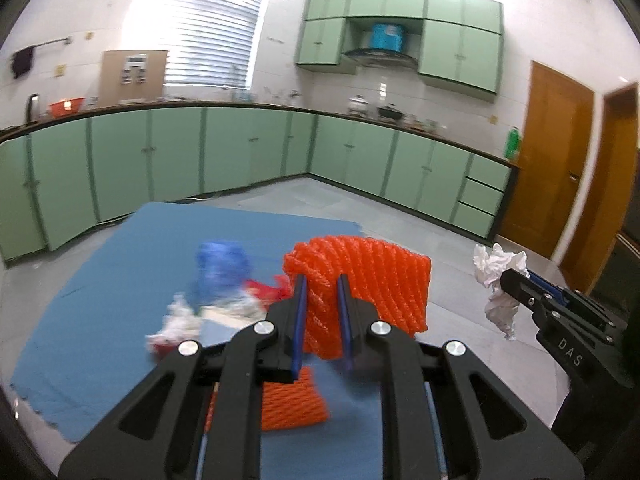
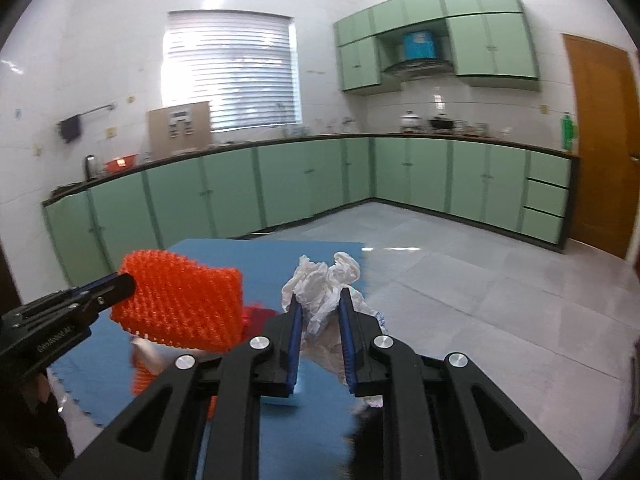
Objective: Collect trash
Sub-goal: 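Carry the orange net and white plastic over the black bin with both tools, then open both tools to drop the net and plastic into the bin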
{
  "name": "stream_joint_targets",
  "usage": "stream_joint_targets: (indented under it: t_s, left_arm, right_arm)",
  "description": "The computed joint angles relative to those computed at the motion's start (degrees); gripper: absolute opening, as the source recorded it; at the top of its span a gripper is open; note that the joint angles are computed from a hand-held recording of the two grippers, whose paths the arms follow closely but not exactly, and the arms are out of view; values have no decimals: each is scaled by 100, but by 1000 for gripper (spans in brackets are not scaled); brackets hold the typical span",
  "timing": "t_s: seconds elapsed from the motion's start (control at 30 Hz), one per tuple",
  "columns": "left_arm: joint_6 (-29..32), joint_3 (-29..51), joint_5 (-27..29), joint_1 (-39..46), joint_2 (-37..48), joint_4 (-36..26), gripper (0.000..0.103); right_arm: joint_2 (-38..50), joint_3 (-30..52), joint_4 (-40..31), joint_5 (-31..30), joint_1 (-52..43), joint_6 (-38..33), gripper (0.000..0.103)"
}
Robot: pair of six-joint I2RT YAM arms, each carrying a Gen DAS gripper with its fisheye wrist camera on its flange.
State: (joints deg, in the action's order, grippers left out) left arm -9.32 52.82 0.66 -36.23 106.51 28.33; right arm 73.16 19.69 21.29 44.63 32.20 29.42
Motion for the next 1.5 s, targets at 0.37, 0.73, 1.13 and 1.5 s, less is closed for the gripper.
stream_joint_targets:
  t_s: [0.37,0.73,1.13,1.5]
  left_arm:
    - [121,1593,273,-895,1654,-578,14]
    - [231,3756,432,-1438,3415,-1762,14]
    - [316,5150,510,-1537,4227,-2723,39]
    - [312,3573,48,-1297,3079,-1617,71]
  right_arm:
    - [-325,-1256,396,-741,-1722,133,18]
    - [2645,-1856,3687,-2279,-3649,-374,18]
    - [4039,-1600,4645,-3216,-4706,-743,41]
    - [2767,-1715,3567,-2320,-4025,-233,97]
